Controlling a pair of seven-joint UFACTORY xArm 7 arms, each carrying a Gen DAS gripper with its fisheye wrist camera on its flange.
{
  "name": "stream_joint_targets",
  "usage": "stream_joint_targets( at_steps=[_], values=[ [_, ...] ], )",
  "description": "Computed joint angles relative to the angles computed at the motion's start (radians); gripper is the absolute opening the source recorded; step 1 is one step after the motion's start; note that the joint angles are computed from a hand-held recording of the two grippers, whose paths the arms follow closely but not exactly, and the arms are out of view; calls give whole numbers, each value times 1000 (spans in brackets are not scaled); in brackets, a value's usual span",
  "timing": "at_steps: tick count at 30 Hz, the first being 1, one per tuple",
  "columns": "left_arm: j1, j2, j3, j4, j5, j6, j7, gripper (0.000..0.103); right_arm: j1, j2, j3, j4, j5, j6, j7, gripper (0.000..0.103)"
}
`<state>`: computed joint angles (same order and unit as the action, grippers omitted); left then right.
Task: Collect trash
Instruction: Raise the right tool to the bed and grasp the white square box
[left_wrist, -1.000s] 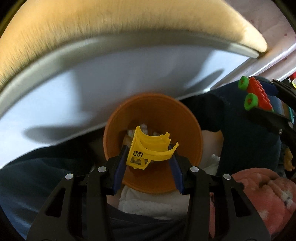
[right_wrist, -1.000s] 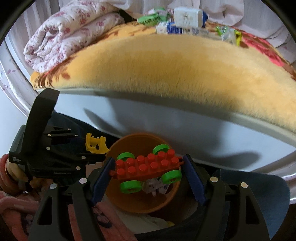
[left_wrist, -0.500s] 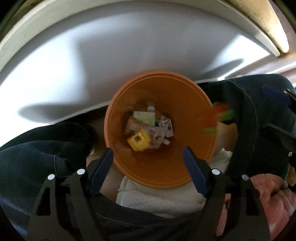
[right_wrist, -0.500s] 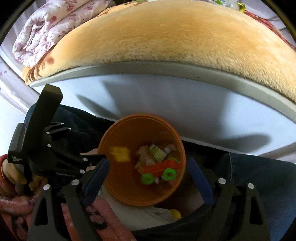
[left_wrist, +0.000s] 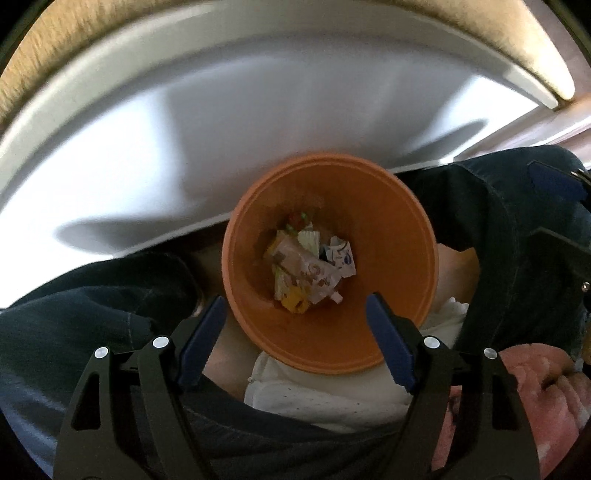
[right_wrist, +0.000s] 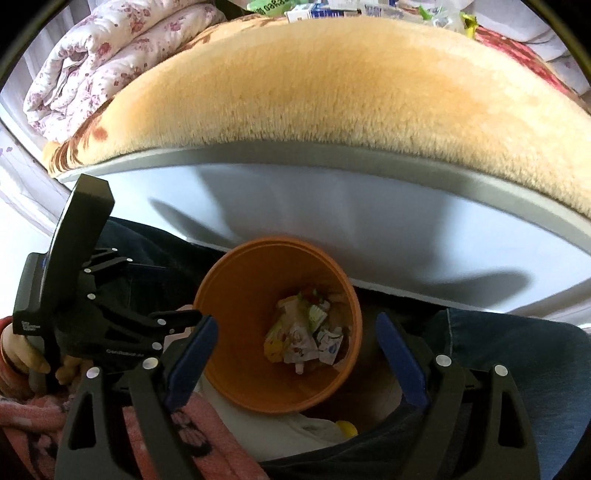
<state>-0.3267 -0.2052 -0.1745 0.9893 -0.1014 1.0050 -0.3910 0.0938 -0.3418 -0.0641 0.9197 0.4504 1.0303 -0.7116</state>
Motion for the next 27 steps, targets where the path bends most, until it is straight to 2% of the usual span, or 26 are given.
stream_joint_targets(
  at_steps=[8,11,14,17,21,23,27],
  values=[
    [15,-72,-11,56,86,-30,-28,76,12,-3,-24,107,75,-9,-33,86],
    [38,-100,-23,87,153,-61,-57,85,18,21,-23,166,116,-63,-40,86],
    [58,-114,-34,108,207,-81,-89,86,21,84,-14,244,144,-124,-30,87],
    [72,-115,-24,133,215,-95,-97,86,20,176,2,351,174,-179,-8,88],
    [91,-107,-21,153,237,-100,-112,86,7,315,47,510,187,-252,41,92],
    [93,-103,-16,158,229,-106,-113,86,6,399,80,598,140,-324,112,93],
    [99,-99,-9,164,226,-98,-105,86,10,582,125,814,24,-336,272,93]
  ],
)
